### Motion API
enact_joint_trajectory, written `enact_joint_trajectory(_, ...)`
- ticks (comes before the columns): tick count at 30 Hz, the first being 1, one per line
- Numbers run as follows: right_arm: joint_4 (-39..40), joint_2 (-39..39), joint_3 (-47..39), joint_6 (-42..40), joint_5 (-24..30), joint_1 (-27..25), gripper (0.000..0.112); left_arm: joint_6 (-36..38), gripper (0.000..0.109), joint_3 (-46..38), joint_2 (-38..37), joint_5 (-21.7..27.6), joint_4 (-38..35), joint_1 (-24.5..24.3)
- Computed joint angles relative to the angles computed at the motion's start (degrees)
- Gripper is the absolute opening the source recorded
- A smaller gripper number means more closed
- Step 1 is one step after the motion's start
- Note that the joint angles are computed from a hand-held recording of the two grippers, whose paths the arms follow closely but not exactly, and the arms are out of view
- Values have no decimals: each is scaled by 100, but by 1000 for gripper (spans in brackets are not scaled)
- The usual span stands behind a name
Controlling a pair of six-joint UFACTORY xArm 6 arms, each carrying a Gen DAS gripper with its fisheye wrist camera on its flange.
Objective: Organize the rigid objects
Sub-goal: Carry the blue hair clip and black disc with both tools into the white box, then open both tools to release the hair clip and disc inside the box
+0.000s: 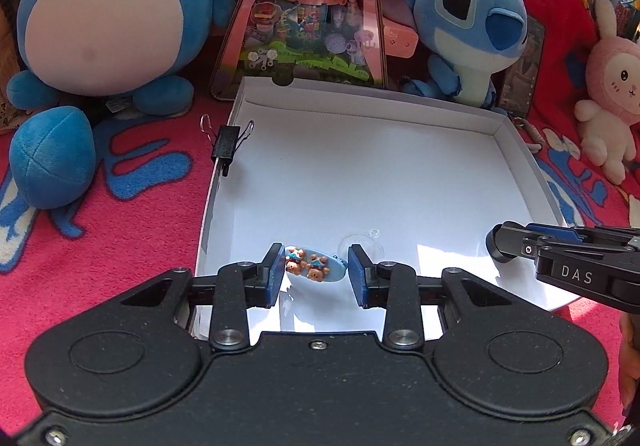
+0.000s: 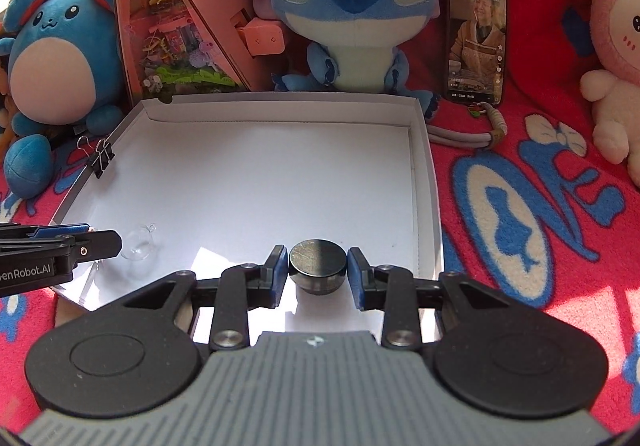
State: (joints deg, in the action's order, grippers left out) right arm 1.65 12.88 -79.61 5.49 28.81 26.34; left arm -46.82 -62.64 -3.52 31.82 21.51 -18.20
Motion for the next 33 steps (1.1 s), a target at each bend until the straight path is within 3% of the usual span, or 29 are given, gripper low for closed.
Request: enact_joint_trajectory(33,-368,88,-9,155,-163,67,41,77,32,63,88,-199,-23,29)
